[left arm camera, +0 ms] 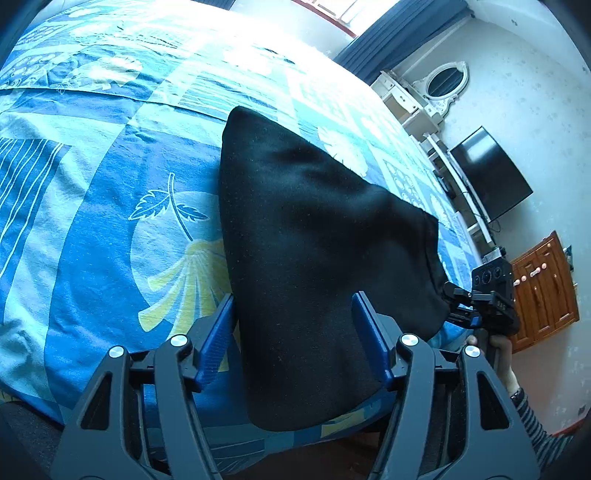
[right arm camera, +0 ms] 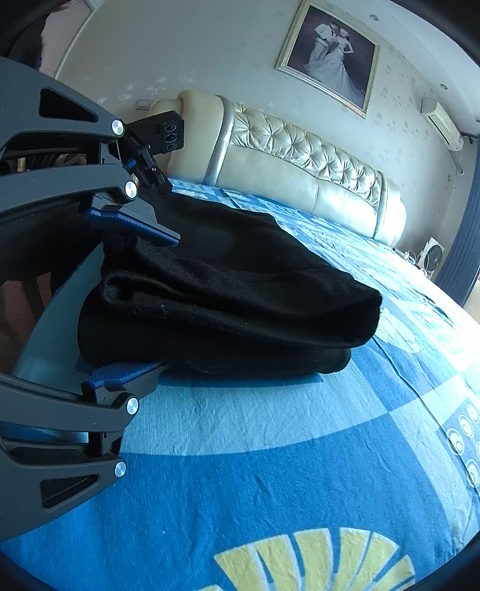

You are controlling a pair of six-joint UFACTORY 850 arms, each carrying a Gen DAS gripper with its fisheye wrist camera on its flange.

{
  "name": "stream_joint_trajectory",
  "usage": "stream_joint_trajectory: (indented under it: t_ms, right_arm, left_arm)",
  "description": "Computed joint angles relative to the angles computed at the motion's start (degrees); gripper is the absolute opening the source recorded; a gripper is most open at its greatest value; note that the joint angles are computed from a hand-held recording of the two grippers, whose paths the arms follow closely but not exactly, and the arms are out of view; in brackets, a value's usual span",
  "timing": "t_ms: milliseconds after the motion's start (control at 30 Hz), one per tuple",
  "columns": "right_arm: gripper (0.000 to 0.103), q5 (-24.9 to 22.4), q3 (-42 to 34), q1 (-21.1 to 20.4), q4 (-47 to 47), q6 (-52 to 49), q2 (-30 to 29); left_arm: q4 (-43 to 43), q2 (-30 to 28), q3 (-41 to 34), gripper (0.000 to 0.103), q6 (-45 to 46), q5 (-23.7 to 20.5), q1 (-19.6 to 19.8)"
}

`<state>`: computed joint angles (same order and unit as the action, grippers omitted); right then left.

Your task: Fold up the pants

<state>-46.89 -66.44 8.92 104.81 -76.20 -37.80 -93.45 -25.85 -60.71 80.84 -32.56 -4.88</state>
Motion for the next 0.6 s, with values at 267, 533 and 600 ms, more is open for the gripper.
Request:
stream_joint_trajectory:
  t_ms: [267, 533, 600]
  right_arm:
    - [0.070, -2.3, -5.3, -2.2, 5.9, -1.1, -3.4]
    - [0.071, 0.6, -15.9, -1.0, 0.0, 7.5, -10.4]
    - [0.071, 0.1, -16.4, -0.8, 1.0, 7.1, -11.2]
  left_arm:
    - [4.9, -4.8, -8.4, 0.074, -3.0, -2.1, 1.1]
    - [14.6, -14.2, -21.9, 0.080, -13.3, -1.2, 0.1]
    - [16.3, -16.3, -24.5, 0.083, -16.2, -3.3, 0.6]
